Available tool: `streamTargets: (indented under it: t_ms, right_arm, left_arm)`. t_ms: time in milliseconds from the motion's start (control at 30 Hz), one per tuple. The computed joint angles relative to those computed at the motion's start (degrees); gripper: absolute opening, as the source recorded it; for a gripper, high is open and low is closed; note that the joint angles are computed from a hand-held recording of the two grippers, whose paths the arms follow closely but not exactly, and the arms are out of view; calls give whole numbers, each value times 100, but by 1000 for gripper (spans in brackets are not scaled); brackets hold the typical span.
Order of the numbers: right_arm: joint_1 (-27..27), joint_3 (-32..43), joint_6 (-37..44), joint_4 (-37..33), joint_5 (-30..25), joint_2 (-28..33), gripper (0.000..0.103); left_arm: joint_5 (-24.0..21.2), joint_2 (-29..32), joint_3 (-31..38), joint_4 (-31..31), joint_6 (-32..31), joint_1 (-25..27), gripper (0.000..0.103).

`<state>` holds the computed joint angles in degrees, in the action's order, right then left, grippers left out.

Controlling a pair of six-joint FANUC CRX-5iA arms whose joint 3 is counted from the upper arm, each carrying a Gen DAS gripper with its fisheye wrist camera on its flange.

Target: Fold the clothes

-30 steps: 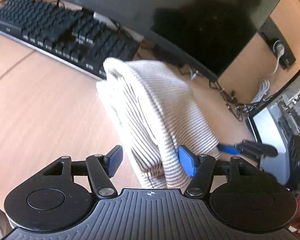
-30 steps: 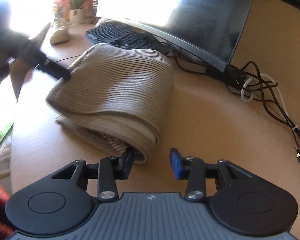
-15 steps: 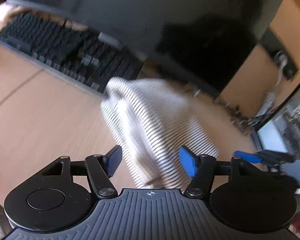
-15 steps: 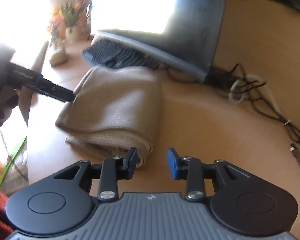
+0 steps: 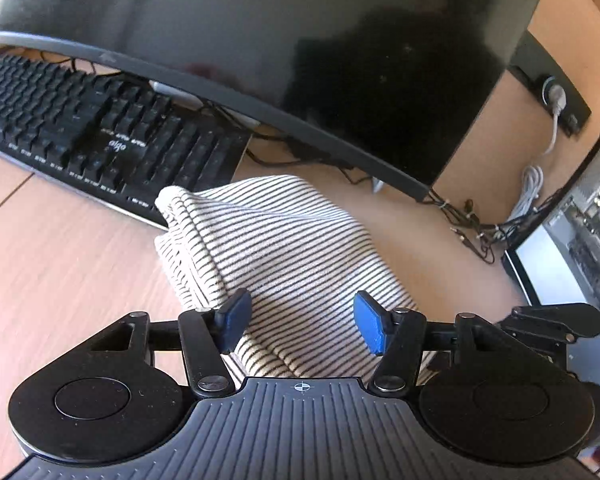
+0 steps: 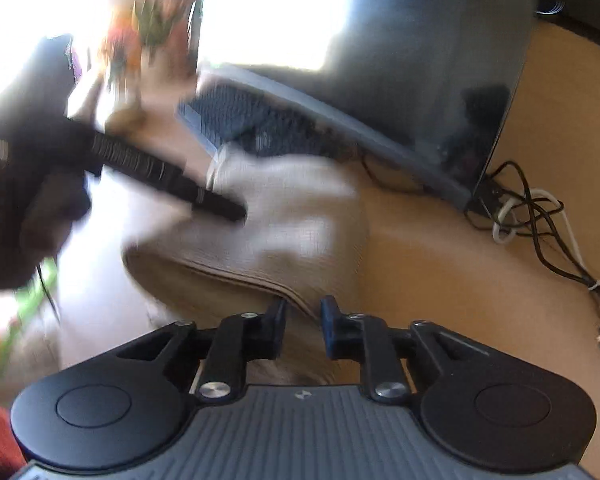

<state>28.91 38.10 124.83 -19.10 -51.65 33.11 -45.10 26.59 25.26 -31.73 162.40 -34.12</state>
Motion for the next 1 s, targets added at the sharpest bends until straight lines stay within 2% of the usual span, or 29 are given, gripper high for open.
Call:
streamTargets:
  t_ms: [67, 133, 233, 267, 367, 433, 500, 533, 567, 600, 633, 667, 700, 867, 1000]
  right_arm:
    - [14, -148, -187, 67, 64, -93, 22]
    - [-98, -206, -204, -473, 127, -227, 27]
    - [-154, -442, -250, -1087, 602, -419, 36]
    - [-107, -440, -454, -1015, 669, -376, 39]
    - [110, -188, -1195, -270, 313, 68, 39]
    - [142, -479, -1101, -314, 692, -13, 40]
    - [124, -364, -1234, -317, 540, 12, 41]
    - [90, -307, -1228, -380, 451, 21, 43]
    - [41, -273, -1148, -486, 379, 19, 44]
    - [-7, -266, -1048, -592, 331, 2, 53]
    - [-57, -285, -926, -701, 304, -32, 76]
    - [-110, -352, -803, -801, 317, -93, 90]
    - [-184, -461, -636, -939, 361, -185, 103]
    - [-673, -928, 229, -1591, 588, -539, 103]
    - [-1116, -1321, 1248, -2144, 1112, -689, 103]
  left_arm:
    - [45, 2, -15, 29, -97, 12, 63]
    - [191, -63, -151, 50, -156, 37, 63]
    - [392, -136, -315, 90, -180, 75, 63]
    - [454, -157, -359, 101, -177, 86, 63]
    - [635, -210, -493, 107, -88, 108, 64]
    - [650, -212, -506, 62, -51, 91, 64]
    - [599, -213, -480, -220, 296, -2, 64]
    - [539, -213, -454, -488, 678, -98, 64]
    - [375, -189, -374, -765, 1012, -222, 65]
    - [12, -123, -194, -1094, 1287, -413, 69]
    - [-367, -46, -9, -1398, 1517, -607, 83]
    - [-878, 69, 229, -1770, 1722, -869, 97]
    - [-1369, 196, 464, -2092, 1869, -1115, 99]
    - [-3199, 1084, 1821, -2686, 2380, -1930, 103]
    - [-4700, 2157, 3510, -2908, 2350, -2314, 103]
